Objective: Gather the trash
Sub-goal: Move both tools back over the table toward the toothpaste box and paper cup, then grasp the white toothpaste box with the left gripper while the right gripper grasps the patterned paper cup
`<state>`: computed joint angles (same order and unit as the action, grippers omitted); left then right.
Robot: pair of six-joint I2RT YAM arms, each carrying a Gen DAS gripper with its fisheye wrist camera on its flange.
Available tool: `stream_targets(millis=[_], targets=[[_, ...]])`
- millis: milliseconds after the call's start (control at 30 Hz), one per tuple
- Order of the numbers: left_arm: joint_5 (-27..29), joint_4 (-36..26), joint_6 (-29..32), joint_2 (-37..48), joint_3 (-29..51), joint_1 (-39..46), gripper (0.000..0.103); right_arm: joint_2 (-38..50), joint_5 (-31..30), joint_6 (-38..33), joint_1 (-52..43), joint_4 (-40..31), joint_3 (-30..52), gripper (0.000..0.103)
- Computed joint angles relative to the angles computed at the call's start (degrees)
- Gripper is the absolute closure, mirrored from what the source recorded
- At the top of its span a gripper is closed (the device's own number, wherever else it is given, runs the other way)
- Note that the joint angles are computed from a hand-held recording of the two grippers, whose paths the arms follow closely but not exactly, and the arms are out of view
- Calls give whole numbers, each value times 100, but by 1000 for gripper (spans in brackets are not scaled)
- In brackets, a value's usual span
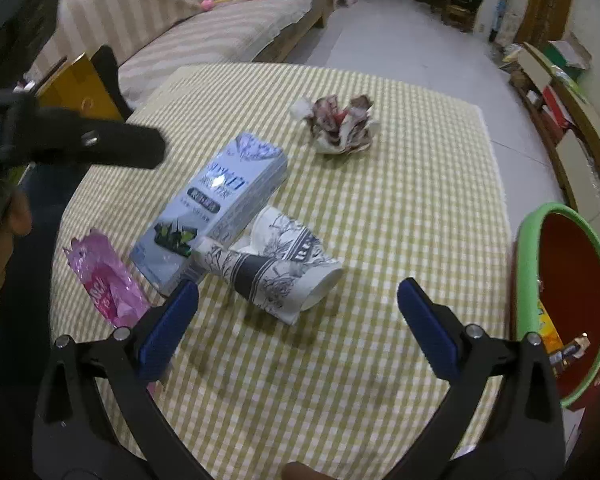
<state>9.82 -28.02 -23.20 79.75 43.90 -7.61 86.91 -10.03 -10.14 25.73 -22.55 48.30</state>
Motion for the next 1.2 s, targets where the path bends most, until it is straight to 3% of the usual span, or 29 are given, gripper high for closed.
stream_targets(millis=[400, 500, 600, 800, 833, 867, 900, 933, 1033, 1200], targets=[[-205, 505, 300, 2042, 708, -172, 10, 806, -153, -733, 37, 619, 64, 5], [-355, 641, 267, 2268, 761, -160, 20, 1024, -258, -811, 34, 723, 177, 5], [-156, 816, 302, 2393, 724, 13, 30, 1210, -330, -851, 58, 769, 284, 5], [-281, 760, 516, 2656, 968, -82, 31, 1360, -237, -754, 305, 907, 329, 7], [-326, 773, 530, 2666, 978, -97, 35, 1383, -258, -725, 314, 887, 352, 9], [-338, 772, 526, 2674, 1009, -99, 38, 1417, -285, -684, 318, 856, 381, 18], [-236, 803, 534, 2621, 978, -79, 49, 1436, -279, -672, 311, 829, 394, 27], [-169, 752, 536, 2574, 994, -73, 57, 1429, -271, -652, 302, 830, 385, 27], [-392, 660, 609, 2359, 867, -48, 58, 1429, -342, -715, 165, 687, 458, 28], [-257, 681, 572, 1983, 517, 207, 59, 1214, -396, -710, -5, 581, 363, 28]])
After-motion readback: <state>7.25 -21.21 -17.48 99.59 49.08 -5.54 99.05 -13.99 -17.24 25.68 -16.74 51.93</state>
